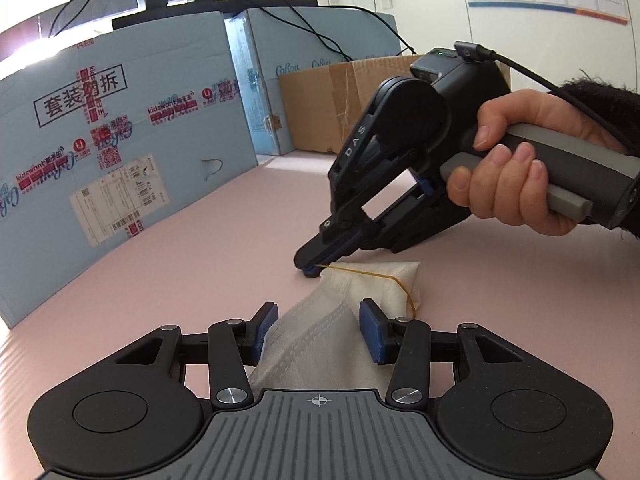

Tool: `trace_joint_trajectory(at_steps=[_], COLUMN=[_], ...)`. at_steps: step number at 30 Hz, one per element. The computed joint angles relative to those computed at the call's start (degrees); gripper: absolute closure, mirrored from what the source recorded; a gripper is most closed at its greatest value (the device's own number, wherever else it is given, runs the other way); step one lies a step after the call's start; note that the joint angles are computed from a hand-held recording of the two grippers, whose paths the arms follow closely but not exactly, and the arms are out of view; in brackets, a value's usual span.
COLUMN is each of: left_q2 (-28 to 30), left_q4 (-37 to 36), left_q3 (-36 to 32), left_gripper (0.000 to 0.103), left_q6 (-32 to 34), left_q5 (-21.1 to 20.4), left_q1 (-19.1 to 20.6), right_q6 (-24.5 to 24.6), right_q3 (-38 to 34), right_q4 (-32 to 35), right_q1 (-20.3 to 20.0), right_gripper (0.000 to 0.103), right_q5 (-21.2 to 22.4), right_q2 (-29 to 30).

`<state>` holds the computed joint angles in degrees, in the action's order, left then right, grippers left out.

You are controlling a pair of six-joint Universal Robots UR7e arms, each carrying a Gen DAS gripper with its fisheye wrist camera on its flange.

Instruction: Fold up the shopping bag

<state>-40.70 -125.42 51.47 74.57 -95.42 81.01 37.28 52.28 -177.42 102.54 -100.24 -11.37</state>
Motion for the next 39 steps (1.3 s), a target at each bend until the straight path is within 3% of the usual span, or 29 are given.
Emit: trace_joint_trajectory(at_steps=[2,5,8,11,12,15,17,19,21,23,26,28,30,32,33,39], left_q2=[-0.8,-2.4,-2.9,-2.0,-1.1,0.5,0.0,-0.4,-0.4,-0.9,-1.8,-2.5,-3.6,-4.4,-4.4,-4.1], left_q4=[-2.5,-7.7,-9.9,-10.8,-9.0,-4.6,-6.0,-7.3,-7.4,-7.8,-9.5,-11.1,-13.4,-15.3,-15.9,-23.8], left_q3=[2.2,6.5,7.9,6.6,4.5,0.3,1.5,2.2,1.9,2.2,3.1,4.1,5.8,7.4,7.6,9.5], left_gripper=[0.059,0.059,0.056,0.031,0.022,0.018,0.018,0.016,0.016,0.016,0.015,0.015,0.015,0.014,0.014,0.013], left_q6=[1.4,4.2,4.7,1.1,-1.4,-4.9,-3.7,-3.2,-3.7,-4.3,-4.8,-5.6,-6.3,-7.3,-7.7,-8.6], left_q5=[0.1,0.3,0.3,1.7,2.3,2.9,3.2,3.9,4.2,4.6,5.3,6.0,6.7,7.4,7.9,12.6], left_q1=[-0.1,-0.3,-0.3,-0.5,-0.6,-0.6,-0.8,-0.9,-0.9,-0.8,-0.7,-0.6,-0.7,-0.8,-0.8,-1.3], right_q6=[-3.5,-11.6,-20.8,-23.5,-23.4,-23.9,-24.7,-26.1,-28.2,-29.2,-29.6,-29.5,-29.5,-30.5,-30.9,-31.9], right_q3=[-4.1,-14.8,-26.7,-28.9,-27.1,-20.8,-19.6,-18.3,-16.9,-12.5,-5.4,-2.4,-0.8,2.2,3.6,11.8], right_q4=[7.5,24.9,39.0,43.7,43.5,42.2,42.7,42.9,42.4,37.0,27.2,23.4,21.4,16.4,14.2,7.4], right_q1=[0.1,0.9,3.6,4.8,4.8,5.7,6.5,7.2,8.0,8.2,7.7,6.8,5.4,3.9,3.2,3.7], right_gripper=[0.102,0.100,0.098,0.089,0.084,0.080,0.064,0.042,0.040,0.039,0.040,0.056,0.065,0.075,0.088,0.091], right_q5=[0.8,2.7,-2.2,-3.8,-3.4,-4.9,-5.5,-4.9,-5.0,-5.7,-9.8,-12.1,-10.9,-6.5,-4.4,0.3], right_q2=[0.5,3.2,7.7,7.8,6.7,2.9,1.8,0.7,-0.3,-2.3,-4.8,-5.5,-5.6,-6.0,-6.2,-8.2])
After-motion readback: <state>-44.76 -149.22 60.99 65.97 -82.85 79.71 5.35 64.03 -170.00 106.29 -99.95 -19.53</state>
